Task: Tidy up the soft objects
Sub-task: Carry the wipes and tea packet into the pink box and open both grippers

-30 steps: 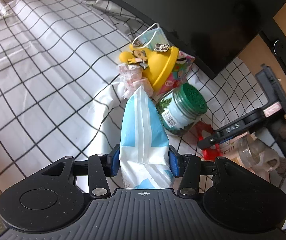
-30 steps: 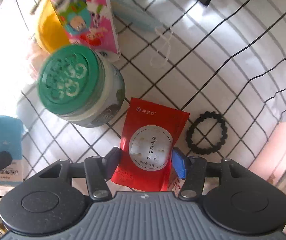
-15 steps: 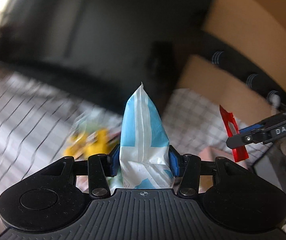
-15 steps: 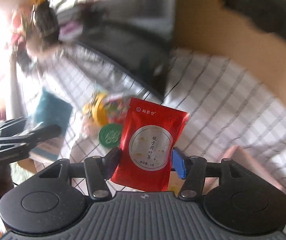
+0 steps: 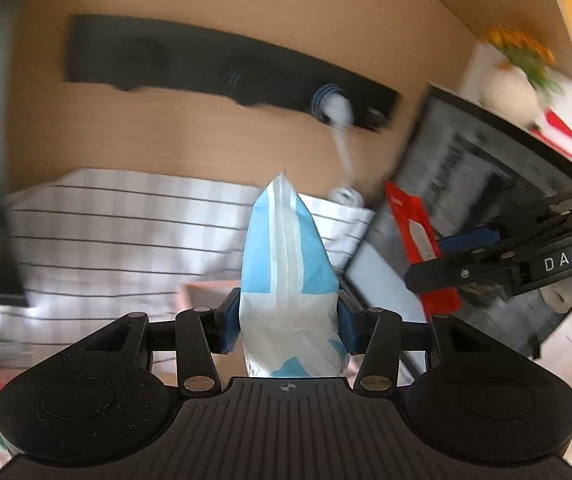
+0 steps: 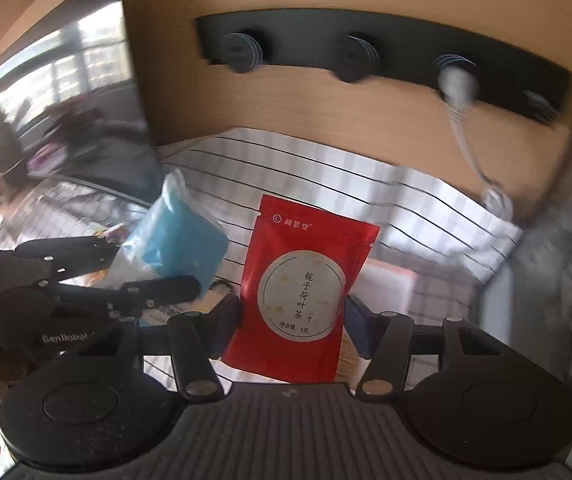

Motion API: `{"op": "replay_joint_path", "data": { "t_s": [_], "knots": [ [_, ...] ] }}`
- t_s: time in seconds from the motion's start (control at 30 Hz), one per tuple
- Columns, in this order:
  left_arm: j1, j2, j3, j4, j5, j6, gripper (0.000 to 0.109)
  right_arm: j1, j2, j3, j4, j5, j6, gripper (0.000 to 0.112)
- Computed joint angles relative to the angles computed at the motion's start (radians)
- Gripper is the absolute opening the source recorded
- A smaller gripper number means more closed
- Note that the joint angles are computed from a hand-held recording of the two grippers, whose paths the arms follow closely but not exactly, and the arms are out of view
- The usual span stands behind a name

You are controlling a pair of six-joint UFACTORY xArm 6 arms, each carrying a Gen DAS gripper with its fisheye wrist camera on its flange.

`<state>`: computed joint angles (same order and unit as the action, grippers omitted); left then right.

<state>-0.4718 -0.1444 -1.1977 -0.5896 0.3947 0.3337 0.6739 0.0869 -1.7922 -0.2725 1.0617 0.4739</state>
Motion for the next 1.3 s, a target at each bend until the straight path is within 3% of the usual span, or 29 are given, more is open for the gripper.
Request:
{"op": "replay_joint_path", "data": {
  "t_s": [0.17, 0.37, 0.67, 0.73, 0.83, 0.93, 1.0, 1.1, 1.23, 1.3],
  "knots": [
    [-0.028, 0.112, -0.097, -0.051, 0.091, 0.024, 0.052, -0.042, -0.096, 0.179, 0.009, -0.072, 0.060, 0.057],
    [-0.016, 0.272, -0.221, -0.013, 0.155, -0.062, 0.052, -0.086, -0.129, 0.298, 0.068, -0.153, 0.051, 0.057],
    [0.053, 0.439, -0.393, 0.018, 0.252, -0.180, 0.053, -0.150, -0.017, 0.316, 0.204, -0.292, -0.021, 0.058],
    [0.065, 0.462, -0.424, 0.045, 0.267, -0.203, 0.053, -0.163, 0.004, 0.327, 0.254, -0.354, -0.059, 0.064],
    [0.075, 0.468, -0.435, 0.045, 0.272, -0.162, 0.053, -0.171, 0.031, 0.324, 0.263, -0.391, -0.045, 0.066],
    [0.078, 0.474, -0.449, 0.131, 0.297, -0.194, 0.054, -0.184, 0.037, 0.345, 0.366, -0.446, -0.098, 0.067],
    [0.076, 0.470, -0.436, 0.185, 0.280, -0.219, 0.054, -0.190, 0.036, 0.360, 0.376, -0.474, -0.084, 0.068],
    [0.082, 0.465, -0.411, 0.100, 0.252, -0.161, 0.054, -0.195, 0.033, 0.368, 0.334, -0.483, -0.040, 0.068],
    [0.059, 0.464, -0.391, 0.116, 0.163, -0.131, 0.052, -0.196, 0.019, 0.377, 0.253, -0.483, 0.031, 0.068],
    [0.053, 0.475, -0.406, 0.040, 0.147, -0.104, 0.053, -0.195, 0.007, 0.384, 0.221, -0.478, 0.060, 0.068]
  ]
}}
